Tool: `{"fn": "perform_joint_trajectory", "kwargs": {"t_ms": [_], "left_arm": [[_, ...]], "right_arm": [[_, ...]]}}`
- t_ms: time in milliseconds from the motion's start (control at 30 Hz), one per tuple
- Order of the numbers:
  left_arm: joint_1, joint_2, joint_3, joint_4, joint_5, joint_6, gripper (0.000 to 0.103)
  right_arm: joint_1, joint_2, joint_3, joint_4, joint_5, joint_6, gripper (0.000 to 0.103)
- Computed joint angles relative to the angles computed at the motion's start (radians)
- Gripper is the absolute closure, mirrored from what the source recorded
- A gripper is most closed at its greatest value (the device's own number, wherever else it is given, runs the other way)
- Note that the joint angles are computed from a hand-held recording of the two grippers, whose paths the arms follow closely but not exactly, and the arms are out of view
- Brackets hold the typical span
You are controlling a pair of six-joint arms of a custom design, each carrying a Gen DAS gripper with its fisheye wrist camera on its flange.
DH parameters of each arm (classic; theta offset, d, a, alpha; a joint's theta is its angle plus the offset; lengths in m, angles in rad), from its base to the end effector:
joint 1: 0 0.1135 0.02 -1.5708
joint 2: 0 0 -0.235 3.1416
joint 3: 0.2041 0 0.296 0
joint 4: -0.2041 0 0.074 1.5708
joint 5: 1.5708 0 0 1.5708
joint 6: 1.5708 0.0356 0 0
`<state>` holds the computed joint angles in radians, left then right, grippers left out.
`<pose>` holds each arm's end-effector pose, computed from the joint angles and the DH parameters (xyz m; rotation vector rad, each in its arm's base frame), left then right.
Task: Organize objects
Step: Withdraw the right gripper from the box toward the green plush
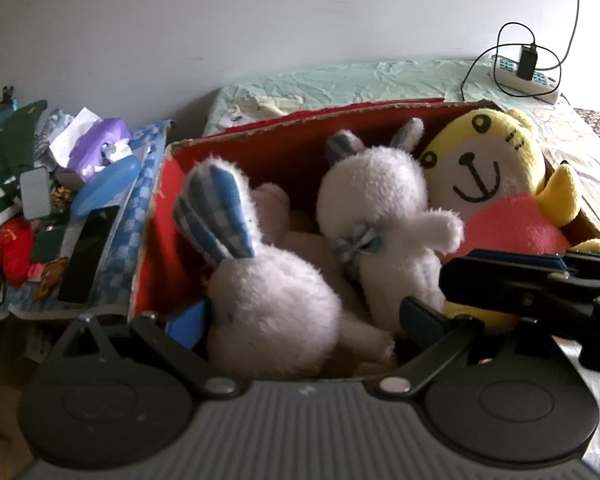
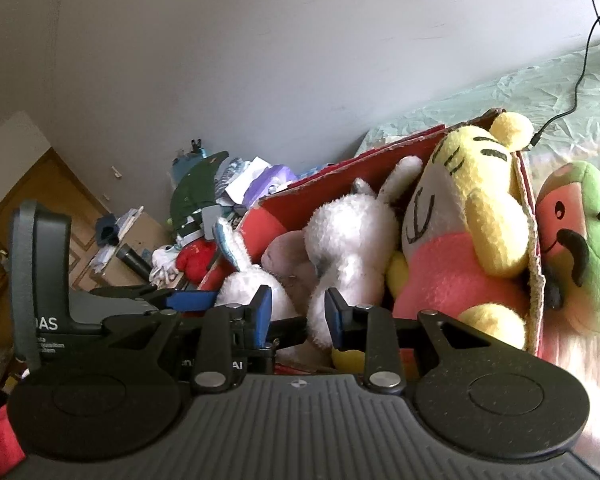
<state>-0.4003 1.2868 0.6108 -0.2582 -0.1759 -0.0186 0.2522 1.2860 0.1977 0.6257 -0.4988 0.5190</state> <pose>0.2627 -0.1044 0.1168 0.4003 2.4525 0.0441 0.2241 0.0753 0.0631 -0.0485 2.1162 0.9801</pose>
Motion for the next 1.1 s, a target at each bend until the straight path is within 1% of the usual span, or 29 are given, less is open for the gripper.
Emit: {"fn": "perform_joint_trajectory", "kwargs": {"t_ms": [167,300,400,533,633,700,833,967,1067,1100], "left_arm": [[-0.052,-0.027,-0.007,-0.026,-0.076,-0.063,0.003],[-0.089,-0.049,-0.002,-0.062,-0.114,-0.122,0.003],[-0.133,-0.063,0.009,-0.09,-0.156,-0.164,0.003],[-0.205,-0.075,0.037,-0.114,-0.208,-0.206,0.003],[-0.265,-0.071,0.066,-0.122,-0.238,-0.243,0.003],[-0.305,-0.058,0.089,-0.121,-0.25,-0.268,0.003],[-0.369,-0.026,0.122,-0.107,-0.254,-0.309,0.003],[-0.418,0.005,0.143,-0.08,-0.225,-0.354,0.003],[-0.459,0.034,0.159,-0.066,-0.232,-0.377,0.004],[-0.474,0.047,0.166,-0.064,-0.236,-0.387,0.004]], "right_arm": [[-0.077,-0.013,-0.011,0.0,-0.133,-0.028,0.073],[-0.159,-0.078,-0.041,-0.025,-0.246,-0.06,0.072],[-0.253,-0.137,-0.067,-0.052,-0.346,-0.079,0.069],[-0.409,-0.166,-0.083,-0.074,-0.491,-0.086,0.068],[-0.525,-0.177,-0.082,-0.131,-0.566,-0.122,0.068],[-0.604,-0.144,-0.061,-0.176,-0.602,-0.168,0.068],[-0.714,-0.017,0.009,-0.254,-0.605,-0.26,0.068],[-0.751,0.11,0.096,-0.341,-0.521,-0.389,0.068],[-0.746,0.224,0.154,-0.342,-0.475,-0.416,0.068],[-0.741,0.257,0.173,-0.342,-0.462,-0.42,0.066]]}}
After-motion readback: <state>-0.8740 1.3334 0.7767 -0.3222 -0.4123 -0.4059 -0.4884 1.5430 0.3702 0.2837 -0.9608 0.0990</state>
